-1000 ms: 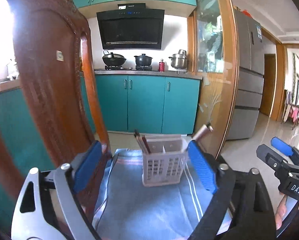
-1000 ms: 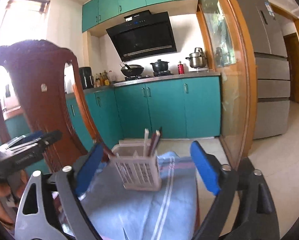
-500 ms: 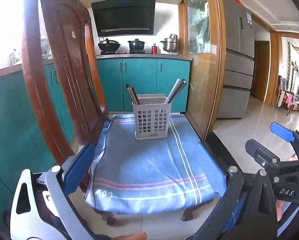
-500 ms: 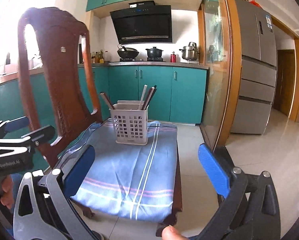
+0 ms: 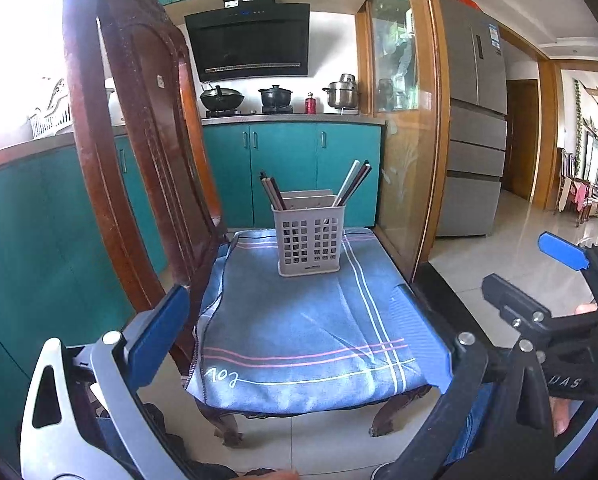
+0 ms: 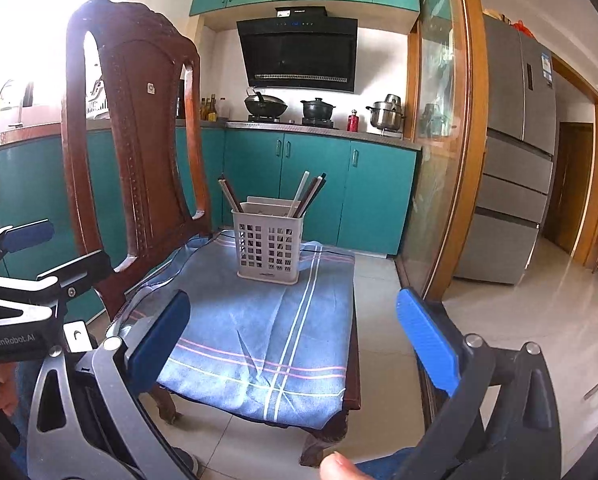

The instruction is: Organize utensils

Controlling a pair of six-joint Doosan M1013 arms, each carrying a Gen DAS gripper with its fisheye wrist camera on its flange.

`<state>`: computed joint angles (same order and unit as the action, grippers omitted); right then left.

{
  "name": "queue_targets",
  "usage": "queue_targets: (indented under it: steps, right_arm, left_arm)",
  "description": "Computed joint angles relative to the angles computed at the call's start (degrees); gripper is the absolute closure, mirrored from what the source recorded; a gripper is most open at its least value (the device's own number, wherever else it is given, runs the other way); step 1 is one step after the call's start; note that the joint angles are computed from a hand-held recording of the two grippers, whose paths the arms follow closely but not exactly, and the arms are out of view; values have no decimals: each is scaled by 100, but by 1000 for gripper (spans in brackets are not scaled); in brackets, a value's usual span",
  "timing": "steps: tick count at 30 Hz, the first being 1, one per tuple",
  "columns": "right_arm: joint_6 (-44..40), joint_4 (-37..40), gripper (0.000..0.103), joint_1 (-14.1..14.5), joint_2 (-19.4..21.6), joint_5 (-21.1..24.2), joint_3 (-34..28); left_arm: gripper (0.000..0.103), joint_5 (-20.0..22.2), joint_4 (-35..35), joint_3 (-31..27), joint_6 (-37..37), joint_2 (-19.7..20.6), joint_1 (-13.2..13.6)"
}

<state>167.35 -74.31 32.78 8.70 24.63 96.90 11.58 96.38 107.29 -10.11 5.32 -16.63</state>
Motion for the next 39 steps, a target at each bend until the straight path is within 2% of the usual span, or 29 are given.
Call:
queue_targets:
  steps: [8, 18, 24, 39]
  right_arm:
    - [29, 12, 3, 7, 17, 104, -16]
    - [133, -58, 3, 36, 11, 142, -19]
    - [109, -54, 3, 48, 16, 153, -21]
    - [-127, 132, 3, 33, 47, 139, -68]
  left_arm:
    - [3, 14, 46, 32, -91, -22, 63]
    - [3, 31, -39, 67, 226, -7, -10]
    - [3, 12, 39, 81, 117, -20, -7]
    - [3, -115, -547, 40, 629, 5, 18]
